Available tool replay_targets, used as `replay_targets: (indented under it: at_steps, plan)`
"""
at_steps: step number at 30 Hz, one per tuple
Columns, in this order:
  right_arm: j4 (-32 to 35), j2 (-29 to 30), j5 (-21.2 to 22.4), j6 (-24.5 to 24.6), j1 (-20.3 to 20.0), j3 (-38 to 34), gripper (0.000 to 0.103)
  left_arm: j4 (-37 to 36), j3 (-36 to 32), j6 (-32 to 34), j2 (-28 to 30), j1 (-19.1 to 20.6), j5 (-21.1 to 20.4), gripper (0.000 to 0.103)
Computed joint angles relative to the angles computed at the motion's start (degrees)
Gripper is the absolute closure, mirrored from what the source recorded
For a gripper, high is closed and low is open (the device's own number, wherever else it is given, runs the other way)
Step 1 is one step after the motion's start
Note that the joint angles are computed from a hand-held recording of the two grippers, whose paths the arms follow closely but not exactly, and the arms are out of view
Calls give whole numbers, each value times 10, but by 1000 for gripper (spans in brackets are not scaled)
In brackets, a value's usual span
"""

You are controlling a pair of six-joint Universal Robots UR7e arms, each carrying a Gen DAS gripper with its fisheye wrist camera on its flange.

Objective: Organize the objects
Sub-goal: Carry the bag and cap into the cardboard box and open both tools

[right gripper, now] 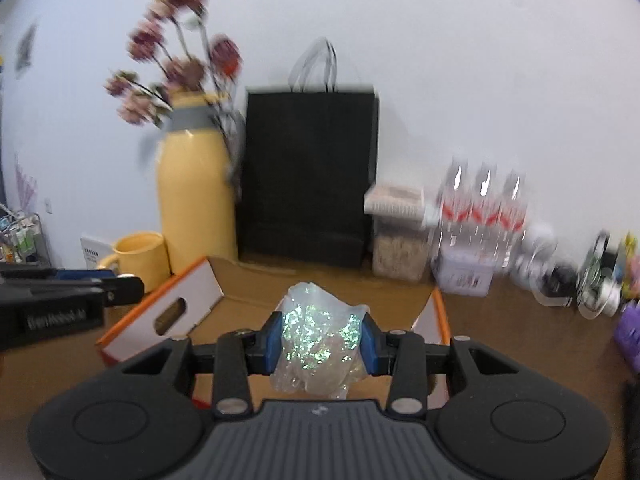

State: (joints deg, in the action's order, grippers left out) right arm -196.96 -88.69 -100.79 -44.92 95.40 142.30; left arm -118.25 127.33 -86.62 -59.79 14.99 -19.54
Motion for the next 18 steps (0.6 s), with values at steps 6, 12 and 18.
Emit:
replay_targets:
  at_steps: [6, 12, 18]
  plan:
    - [32, 75, -76, 49, -11, -47, 65, -61, -26, 40, 34, 65, -59, 74]
    - [25, 103, -99, 52, -23, -55, 60, -59, -35, 34, 50, 86, -73, 74]
    - [10, 126, -129, 53, -17, -65, 32, -54, -30, 20, 51, 80, -60, 43]
